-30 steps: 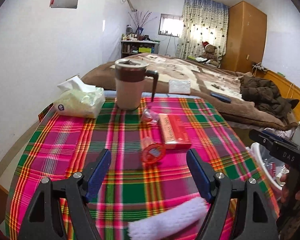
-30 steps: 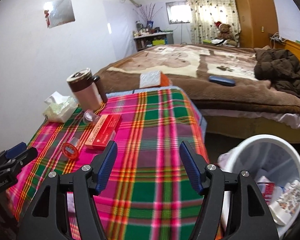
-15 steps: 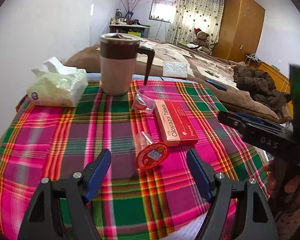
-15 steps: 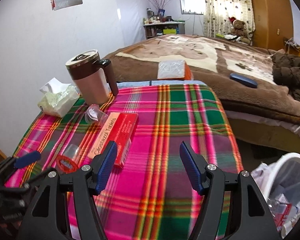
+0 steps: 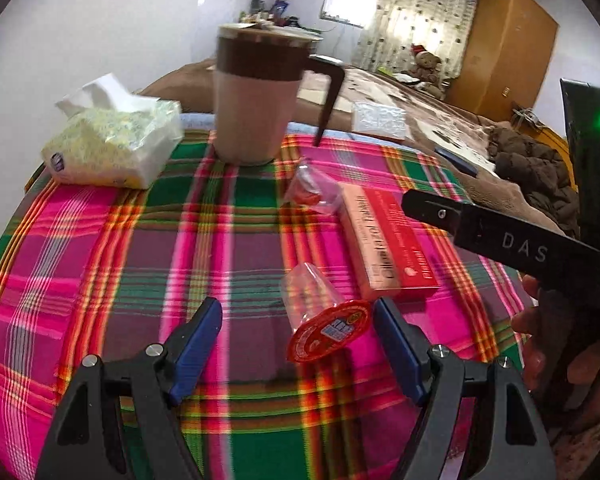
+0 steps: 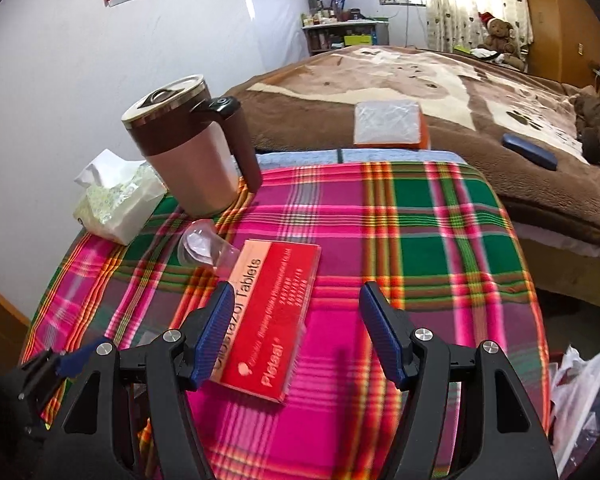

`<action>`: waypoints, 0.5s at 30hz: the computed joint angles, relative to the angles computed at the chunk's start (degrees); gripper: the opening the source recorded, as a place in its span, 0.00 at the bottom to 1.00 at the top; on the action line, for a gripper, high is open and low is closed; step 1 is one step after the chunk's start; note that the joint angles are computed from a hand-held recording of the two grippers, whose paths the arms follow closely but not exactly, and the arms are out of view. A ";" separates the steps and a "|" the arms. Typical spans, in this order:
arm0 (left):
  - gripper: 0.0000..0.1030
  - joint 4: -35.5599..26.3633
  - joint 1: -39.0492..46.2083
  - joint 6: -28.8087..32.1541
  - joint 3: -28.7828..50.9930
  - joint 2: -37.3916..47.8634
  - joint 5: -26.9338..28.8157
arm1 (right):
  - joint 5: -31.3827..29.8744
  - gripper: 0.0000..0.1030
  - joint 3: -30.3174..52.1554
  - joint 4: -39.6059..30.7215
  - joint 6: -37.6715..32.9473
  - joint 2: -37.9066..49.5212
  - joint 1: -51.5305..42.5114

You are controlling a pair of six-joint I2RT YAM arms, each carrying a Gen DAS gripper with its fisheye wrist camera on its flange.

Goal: Collect trash

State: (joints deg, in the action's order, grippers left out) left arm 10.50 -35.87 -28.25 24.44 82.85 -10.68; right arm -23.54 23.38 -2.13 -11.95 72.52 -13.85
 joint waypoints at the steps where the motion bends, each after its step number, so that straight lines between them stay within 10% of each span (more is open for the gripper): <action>1: 0.77 -0.52 0.42 -0.05 0.03 -0.18 -0.31 | 0.25 0.64 0.26 0.21 0.43 0.57 0.76; 15: 0.77 -2.23 5.41 -0.29 -3.15 -3.77 0.90 | 8.32 0.68 1.52 -1.21 3.01 3.76 10.08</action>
